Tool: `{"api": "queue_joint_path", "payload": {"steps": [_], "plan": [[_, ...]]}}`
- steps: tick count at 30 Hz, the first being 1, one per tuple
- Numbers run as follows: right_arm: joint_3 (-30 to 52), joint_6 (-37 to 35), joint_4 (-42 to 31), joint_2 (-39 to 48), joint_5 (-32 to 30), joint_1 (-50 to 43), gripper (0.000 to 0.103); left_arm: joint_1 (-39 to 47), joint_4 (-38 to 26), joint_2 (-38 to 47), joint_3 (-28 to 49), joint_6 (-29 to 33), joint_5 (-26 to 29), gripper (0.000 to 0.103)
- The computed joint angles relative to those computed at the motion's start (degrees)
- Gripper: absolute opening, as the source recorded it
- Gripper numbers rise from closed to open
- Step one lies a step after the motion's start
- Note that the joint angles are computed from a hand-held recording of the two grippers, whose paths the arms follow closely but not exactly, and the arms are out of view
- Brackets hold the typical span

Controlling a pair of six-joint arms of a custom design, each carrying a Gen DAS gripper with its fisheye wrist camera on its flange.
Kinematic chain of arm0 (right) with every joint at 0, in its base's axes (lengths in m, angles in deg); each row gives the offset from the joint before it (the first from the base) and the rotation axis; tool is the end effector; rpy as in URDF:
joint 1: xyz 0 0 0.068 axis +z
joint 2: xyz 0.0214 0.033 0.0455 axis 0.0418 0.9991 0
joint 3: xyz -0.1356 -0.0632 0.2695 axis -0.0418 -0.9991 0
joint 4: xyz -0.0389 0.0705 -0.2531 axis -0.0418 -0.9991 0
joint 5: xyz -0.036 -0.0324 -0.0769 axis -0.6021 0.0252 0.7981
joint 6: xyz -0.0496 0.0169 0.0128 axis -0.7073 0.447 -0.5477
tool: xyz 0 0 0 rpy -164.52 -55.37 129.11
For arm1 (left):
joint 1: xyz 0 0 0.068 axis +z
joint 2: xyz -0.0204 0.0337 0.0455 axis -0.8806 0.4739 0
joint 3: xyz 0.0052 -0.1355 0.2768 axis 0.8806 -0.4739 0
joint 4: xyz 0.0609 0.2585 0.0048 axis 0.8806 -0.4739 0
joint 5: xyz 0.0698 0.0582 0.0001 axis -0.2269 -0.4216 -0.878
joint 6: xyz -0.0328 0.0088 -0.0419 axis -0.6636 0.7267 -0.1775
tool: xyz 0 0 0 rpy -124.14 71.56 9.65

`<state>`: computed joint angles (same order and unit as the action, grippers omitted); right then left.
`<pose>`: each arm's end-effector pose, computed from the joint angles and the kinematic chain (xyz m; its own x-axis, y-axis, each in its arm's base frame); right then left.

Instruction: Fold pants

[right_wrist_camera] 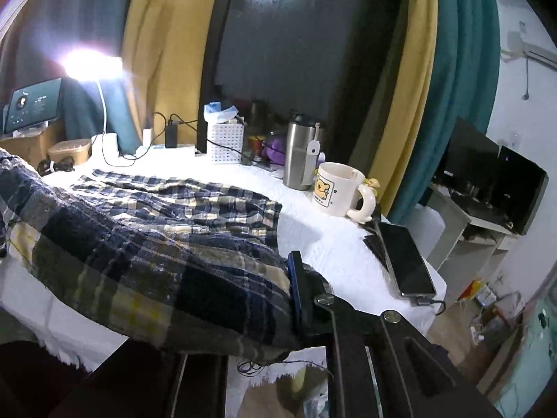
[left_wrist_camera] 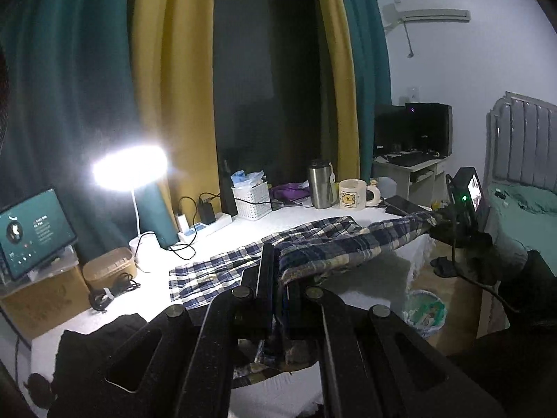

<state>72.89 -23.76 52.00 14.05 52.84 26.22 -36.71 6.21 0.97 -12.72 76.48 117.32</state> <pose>0.2271 0.0818 0.1845 -0.4842 -0.1439 -0.8630 0.0454 0.9809 -0.1890 0.2259 0.0758 0.2789 -0.2861 0.2728 -0.9185 0.5288 0.8444 0.0860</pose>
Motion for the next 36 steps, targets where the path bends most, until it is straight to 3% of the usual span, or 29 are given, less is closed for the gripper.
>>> {"api": "queue_joint_path", "payload": {"steps": [9,14,20,27,36], "plan": [[-2.72,3.66,-6.95,-9.57,5.19,5.30,0.012,3.40,-7.77,-4.21,1.11,6.64,3.31,0.002],[-1.61,3.82,-9.17,-11.51,6.86,6.58,0.012,3.98,-8.38,-3.30,1.50,8.16,3.61,0.002],[1.46,2.32,-7.66,-9.08,3.97,4.34,0.012,2.25,-4.33,1.38,3.04,6.89,0.44,0.002],[8.49,1.10,-5.43,-0.02,-1.08,-0.82,0.012,-2.58,3.45,12.96,8.63,4.00,-5.95,0.002],[18.36,1.20,-7.66,9.92,-4.04,-4.50,0.012,-5.82,2.25,26.59,20.43,3.34,-9.18,0.002]]}}
